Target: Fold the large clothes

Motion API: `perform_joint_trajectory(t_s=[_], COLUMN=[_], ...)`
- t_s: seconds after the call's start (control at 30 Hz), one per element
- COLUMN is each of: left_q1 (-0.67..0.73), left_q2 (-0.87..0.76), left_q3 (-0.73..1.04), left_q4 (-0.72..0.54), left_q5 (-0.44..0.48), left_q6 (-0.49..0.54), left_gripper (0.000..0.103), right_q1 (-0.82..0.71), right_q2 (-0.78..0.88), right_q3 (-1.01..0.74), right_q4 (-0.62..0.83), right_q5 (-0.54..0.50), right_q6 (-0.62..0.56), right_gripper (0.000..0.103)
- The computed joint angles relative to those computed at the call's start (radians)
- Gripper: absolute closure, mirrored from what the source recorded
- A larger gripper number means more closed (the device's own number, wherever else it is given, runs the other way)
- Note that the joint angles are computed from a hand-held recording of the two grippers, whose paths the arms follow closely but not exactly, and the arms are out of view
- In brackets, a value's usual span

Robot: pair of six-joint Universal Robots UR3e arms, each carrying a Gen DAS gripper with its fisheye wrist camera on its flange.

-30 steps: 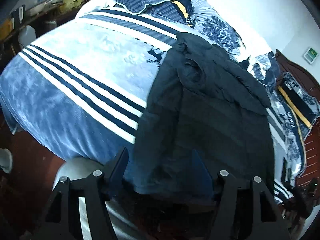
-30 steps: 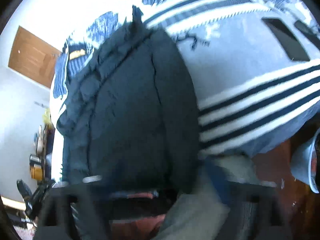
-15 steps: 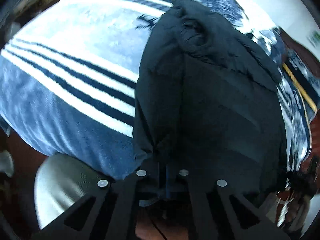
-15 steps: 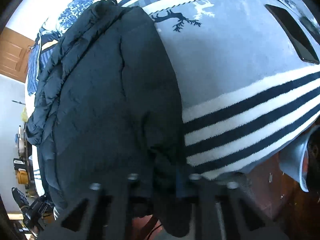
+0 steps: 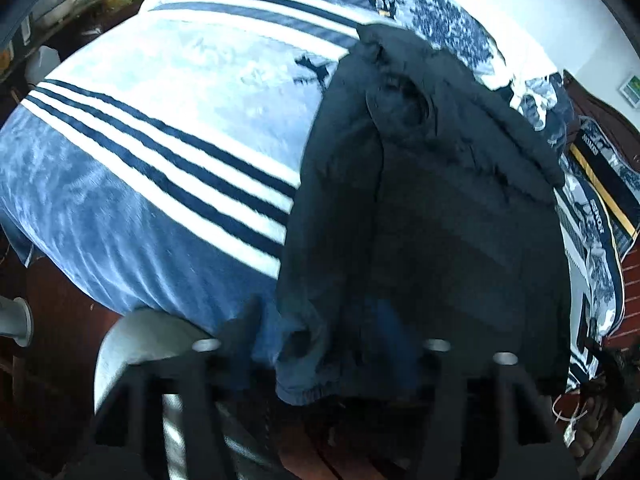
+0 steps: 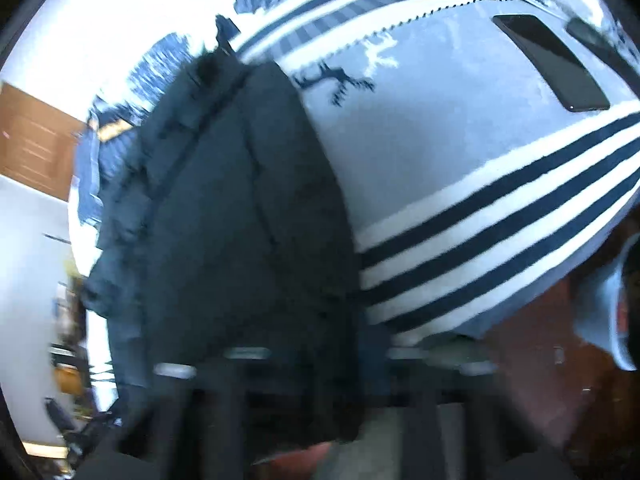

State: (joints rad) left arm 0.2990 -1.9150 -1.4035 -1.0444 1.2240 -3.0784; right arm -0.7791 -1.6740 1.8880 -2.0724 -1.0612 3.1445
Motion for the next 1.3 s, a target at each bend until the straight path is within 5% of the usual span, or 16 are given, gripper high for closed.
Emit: perform_joint_trajectory(t_s=[0.3, 0.43, 0.5, 0.53, 0.57, 0.67, 0.83, 1.1, 1.23, 1.3], left_q1=[-0.027, -0.027, -0.030, -0.030, -0.032, -0.022, 0.109, 0.276, 0.394, 0.411], left_q2=[-0.097, -0.099, -0.091, -0.087, -0.085, -0.040, 0.137, 0.300, 0.284, 0.251], left_q3=[0.055, 0.017, -0.002, -0.004, 0.003, -0.006, -0.037, 0.149, 0.398, 0.484], left_q4=[-0.076, -0.076, -0.056, -0.064, -0.078, -0.082, -0.234, -0.700, -1.119, -1.199], left_q5=[-0.047, -0.070, -0.078, -0.079, -0.080, -0.102, -0.262, -0.488, -0.591, -0.613], left_q6=[-0.008, -0.005, 0.004, 0.015, 0.027, 0.053, 0.181, 0.448, 0.677, 0.704], left_gripper=[0.039, 0.042, 0.068, 0.090, 0.093, 0.098, 0.100, 0.100, 0.100, 0.100], right_q1=[0.038, 0.082, 0.087, 0.087, 0.089, 0.097, 0.071, -0.108, -0.253, -0.353], right_q2=[0.028, 0.067, 0.072, 0.072, 0.073, 0.060, -0.059, -0.321, -0.397, -0.386], right_q3=[-0.007, -0.009, -0.011, -0.009, -0.008, -0.003, -0.001, -0.160, -0.373, -0.533], right_q4=[0.009, 0.015, 0.030, 0.036, 0.041, 0.064, 0.135, 0.562, 0.950, 1.264], right_q5=[-0.060, -0.104, -0.117, -0.118, -0.119, -0.110, -0.070, 0.110, 0.261, 0.331], right_q6=[-0.018, -0.031, -0.041, -0.044, -0.049, -0.069, -0.103, -0.365, -0.627, -0.859], right_gripper=[0.019, 0.041, 0.054, 0.066, 0.079, 0.096, 0.100, 0.101, 0.101, 0.101])
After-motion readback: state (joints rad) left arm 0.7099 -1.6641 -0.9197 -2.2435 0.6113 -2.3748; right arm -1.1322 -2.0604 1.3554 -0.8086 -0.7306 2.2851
